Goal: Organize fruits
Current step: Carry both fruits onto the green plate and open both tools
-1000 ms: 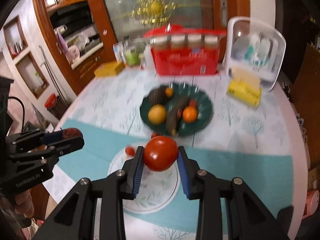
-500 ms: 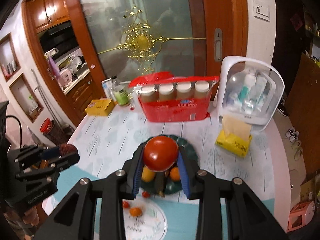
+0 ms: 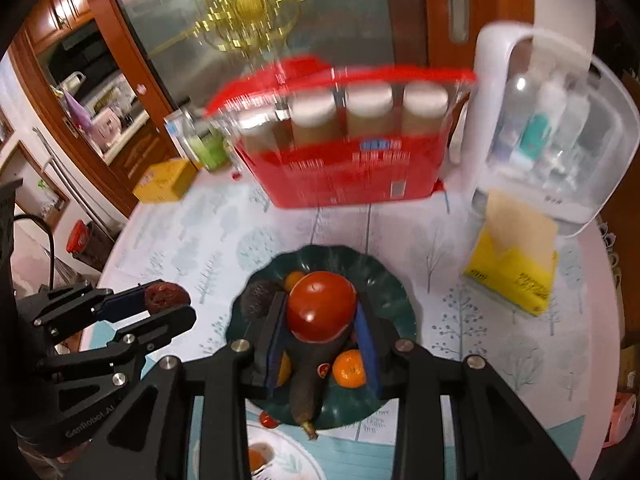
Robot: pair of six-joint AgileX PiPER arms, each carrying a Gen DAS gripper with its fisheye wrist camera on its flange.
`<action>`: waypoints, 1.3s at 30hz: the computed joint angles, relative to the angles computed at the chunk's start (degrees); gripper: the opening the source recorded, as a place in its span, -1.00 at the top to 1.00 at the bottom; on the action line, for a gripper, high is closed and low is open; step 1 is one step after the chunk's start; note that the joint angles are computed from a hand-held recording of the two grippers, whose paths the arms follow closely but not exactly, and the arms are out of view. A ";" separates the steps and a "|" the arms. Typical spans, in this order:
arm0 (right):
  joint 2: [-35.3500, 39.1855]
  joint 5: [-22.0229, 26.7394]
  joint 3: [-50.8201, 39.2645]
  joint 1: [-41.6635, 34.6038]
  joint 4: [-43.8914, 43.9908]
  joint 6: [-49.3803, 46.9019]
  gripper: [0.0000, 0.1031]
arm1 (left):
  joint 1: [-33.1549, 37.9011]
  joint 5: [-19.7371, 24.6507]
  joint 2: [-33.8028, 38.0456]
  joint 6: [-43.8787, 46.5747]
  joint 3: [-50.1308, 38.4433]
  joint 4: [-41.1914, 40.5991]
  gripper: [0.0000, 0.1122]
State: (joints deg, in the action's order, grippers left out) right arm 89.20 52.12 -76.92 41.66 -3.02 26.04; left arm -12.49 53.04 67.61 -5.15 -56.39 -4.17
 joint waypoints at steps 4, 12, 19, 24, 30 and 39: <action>4.48 -5.41 3.29 -1.97 3.26 -2.17 0.36 | 1.19 -7.59 5.21 3.46 4.12 -4.17 0.50; 10.68 -15.54 9.49 -5.29 10.04 -5.68 0.36 | -0.69 -18.96 13.72 4.92 9.62 -6.45 0.51; 13.92 -22.94 13.16 -7.08 15.55 -9.11 0.36 | -2.92 -23.62 16.28 4.36 12.46 -4.19 0.51; 16.11 -24.38 11.52 -6.67 13.42 -6.73 0.34 | -2.66 -24.21 17.95 6.27 12.48 -5.79 0.51; 18.43 -25.09 9.92 -5.47 11.90 -6.40 0.34 | -2.53 -24.67 18.81 7.48 12.36 -7.35 0.48; 20.11 -24.92 9.11 -4.50 13.61 -9.20 0.23 | -2.95 -23.93 17.61 10.98 13.07 -11.95 -0.08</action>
